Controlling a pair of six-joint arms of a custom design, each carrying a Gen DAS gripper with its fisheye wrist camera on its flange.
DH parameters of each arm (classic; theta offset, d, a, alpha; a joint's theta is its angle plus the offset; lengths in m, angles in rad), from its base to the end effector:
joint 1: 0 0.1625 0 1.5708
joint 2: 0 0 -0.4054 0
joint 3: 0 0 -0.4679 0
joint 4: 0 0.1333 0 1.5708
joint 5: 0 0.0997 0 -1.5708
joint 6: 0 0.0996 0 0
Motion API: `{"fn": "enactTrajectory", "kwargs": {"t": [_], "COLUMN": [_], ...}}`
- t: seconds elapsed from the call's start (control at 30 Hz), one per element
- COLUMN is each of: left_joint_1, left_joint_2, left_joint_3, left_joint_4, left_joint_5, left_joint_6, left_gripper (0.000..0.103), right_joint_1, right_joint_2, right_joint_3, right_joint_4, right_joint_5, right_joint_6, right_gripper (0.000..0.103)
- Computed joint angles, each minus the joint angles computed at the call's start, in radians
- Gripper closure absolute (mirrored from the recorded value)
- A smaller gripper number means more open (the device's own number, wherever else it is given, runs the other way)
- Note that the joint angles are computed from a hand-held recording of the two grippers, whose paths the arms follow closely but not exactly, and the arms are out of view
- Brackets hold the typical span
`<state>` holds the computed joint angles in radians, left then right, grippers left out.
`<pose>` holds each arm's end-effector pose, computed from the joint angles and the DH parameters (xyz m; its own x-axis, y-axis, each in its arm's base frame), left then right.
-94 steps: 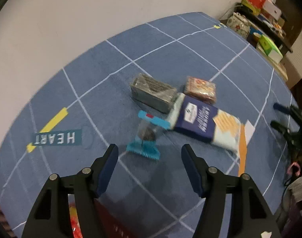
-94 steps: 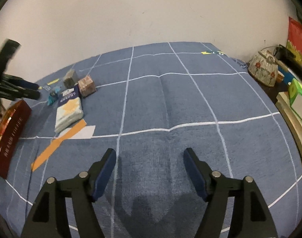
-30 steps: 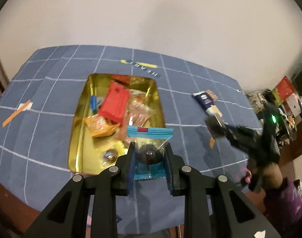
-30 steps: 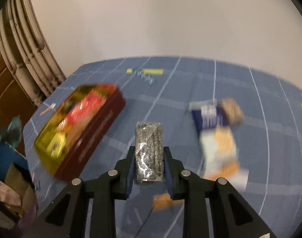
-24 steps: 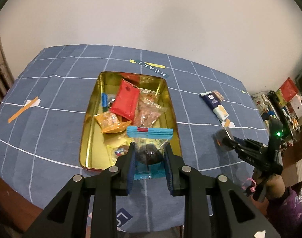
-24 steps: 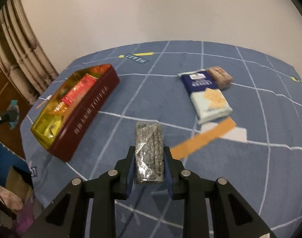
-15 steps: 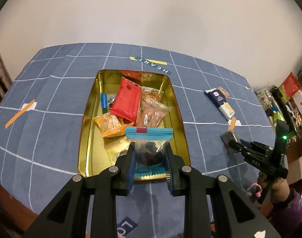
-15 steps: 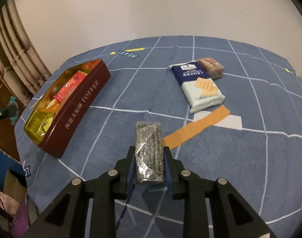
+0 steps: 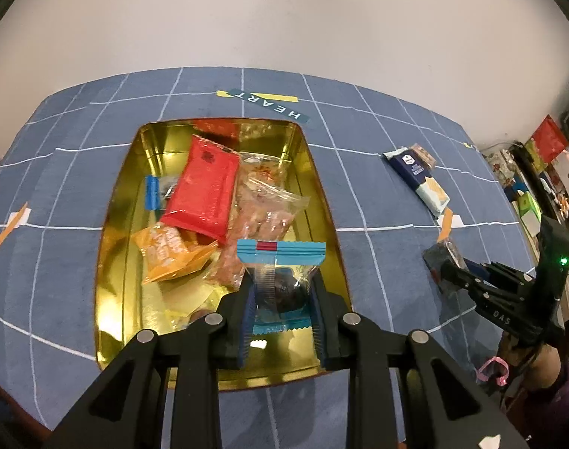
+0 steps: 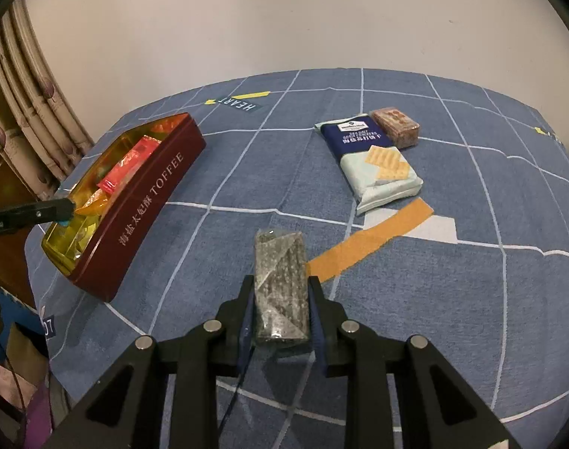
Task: Organize snacks
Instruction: 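Lower the blue-clipped bag into the gold tin and open the left gripper while the right holds the grey packet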
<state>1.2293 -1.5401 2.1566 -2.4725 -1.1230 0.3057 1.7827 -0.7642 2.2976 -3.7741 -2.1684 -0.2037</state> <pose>-0.0063 -0.5445 0.2391 -0.7522 0.4505 -0.4809 0.5744 0.8060 -0.1433 0.1680 -0.4134 -0.0272 -0.8301 0.0092 0.5575 -0.3398 0.7844 -0.5188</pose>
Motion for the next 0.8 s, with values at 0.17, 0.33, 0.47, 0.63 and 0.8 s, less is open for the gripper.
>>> {"fn": "enactTrajectory", "kwargs": {"t": [0.17,0.33,0.47,0.63,0.8], "left_joint_1": [-0.007,-0.011,-0.014,-0.021,-0.041], "left_joint_2": [0.018,0.032,0.038,0.035,0.024], "left_joint_3": [0.001,0.0,0.006,0.021,0.045], "left_joint_4": [-0.022,-0.024,-0.033,-0.068,-0.125], "left_joint_5": [0.006,0.017,0.031,0.053,0.092], "left_joint_6": [0.006,0.001,0.007,0.026,0.05], "left_gripper": [0.08,0.079,0.075,0.054,0.043], "right_joint_1": [-0.003,-0.006,-0.008,-0.008,-0.008], "right_joint_2": [-0.002,-0.001,-0.001,-0.002,-0.002], "right_joint_3": [0.002,0.003,0.004,0.005,0.005], "right_joint_4": [-0.002,-0.005,-0.005,-0.006,-0.007], "right_joint_5": [0.007,0.013,0.016,0.017,0.017], "right_joint_6": [0.003,0.006,0.008,0.008,0.008], "right_gripper": [0.077,0.077,0.077,0.077,0.077]}}
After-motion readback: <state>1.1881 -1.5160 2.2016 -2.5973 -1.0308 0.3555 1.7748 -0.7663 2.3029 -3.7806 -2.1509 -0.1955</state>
